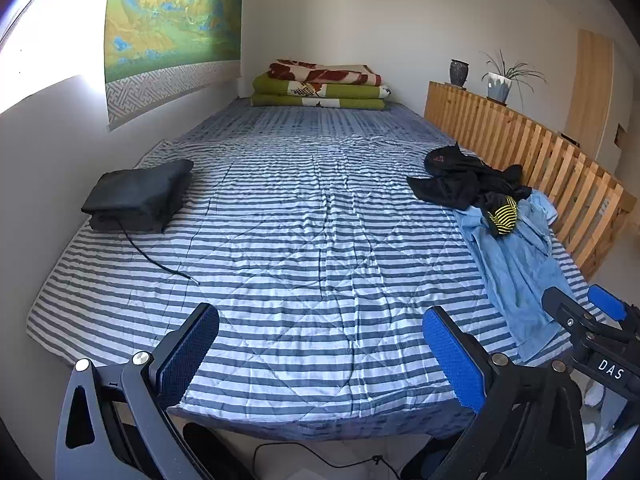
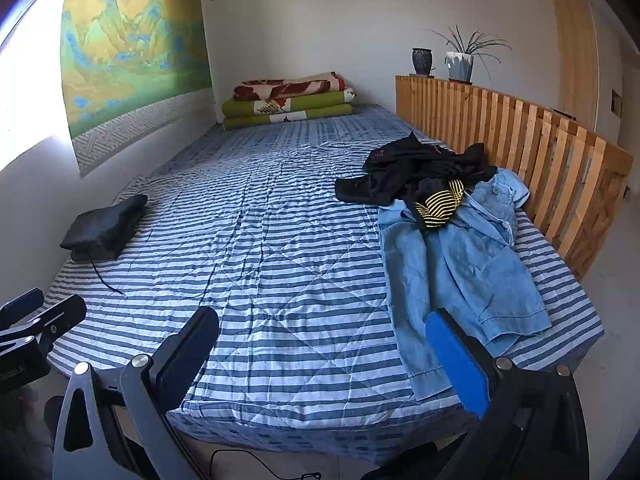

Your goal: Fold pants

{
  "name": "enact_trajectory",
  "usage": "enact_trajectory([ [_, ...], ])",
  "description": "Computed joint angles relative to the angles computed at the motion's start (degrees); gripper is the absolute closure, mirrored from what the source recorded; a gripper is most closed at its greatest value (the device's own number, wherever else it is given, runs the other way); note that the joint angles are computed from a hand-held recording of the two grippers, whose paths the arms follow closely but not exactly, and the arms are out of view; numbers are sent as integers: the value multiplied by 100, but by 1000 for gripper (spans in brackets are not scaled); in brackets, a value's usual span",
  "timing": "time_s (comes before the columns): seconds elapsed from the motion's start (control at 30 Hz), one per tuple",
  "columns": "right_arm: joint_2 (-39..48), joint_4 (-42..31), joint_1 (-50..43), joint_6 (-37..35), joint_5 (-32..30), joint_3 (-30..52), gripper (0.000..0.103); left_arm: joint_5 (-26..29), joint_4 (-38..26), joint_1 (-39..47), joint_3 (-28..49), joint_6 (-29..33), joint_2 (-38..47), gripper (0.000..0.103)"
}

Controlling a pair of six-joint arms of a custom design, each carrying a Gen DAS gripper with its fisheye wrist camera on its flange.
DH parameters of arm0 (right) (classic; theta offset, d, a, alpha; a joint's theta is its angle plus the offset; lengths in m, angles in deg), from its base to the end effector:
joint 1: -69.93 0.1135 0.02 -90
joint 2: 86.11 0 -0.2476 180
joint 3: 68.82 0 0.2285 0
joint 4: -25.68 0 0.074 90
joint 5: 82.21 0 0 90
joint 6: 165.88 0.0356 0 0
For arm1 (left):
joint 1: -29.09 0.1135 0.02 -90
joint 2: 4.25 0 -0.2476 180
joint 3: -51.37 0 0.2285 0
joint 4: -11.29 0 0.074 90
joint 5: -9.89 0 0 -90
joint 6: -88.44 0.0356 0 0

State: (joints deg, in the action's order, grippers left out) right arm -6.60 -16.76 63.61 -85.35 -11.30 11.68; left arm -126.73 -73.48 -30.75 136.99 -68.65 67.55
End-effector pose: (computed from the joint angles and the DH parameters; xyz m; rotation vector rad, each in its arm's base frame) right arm 0.2836 -0.0197 0.2897 -0.2325 2.2453 0.2355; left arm 0.1212 -0.1571 0.3102 -0.3078 2.2583 0.0963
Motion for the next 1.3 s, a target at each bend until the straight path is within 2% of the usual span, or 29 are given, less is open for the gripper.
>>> enact_trajectory([
  [0.5,25,312,122,59,410,-96,1,491,922,629,-579,594,26,0],
  [0.7,81,374,155,82,473,-65,1,331,1062,586,-644,694,7,0],
  [1.0,198,453,294,113,556,-11,1,566,1336,836,-699,1053,-21,0],
  [1.13,285,447,328,150,608,121,1,513,1434,1090,-403,1544,114,0],
  [1.3,550,495,459,307,842,421,1,649,1904,1721,-33,2487,287,0],
])
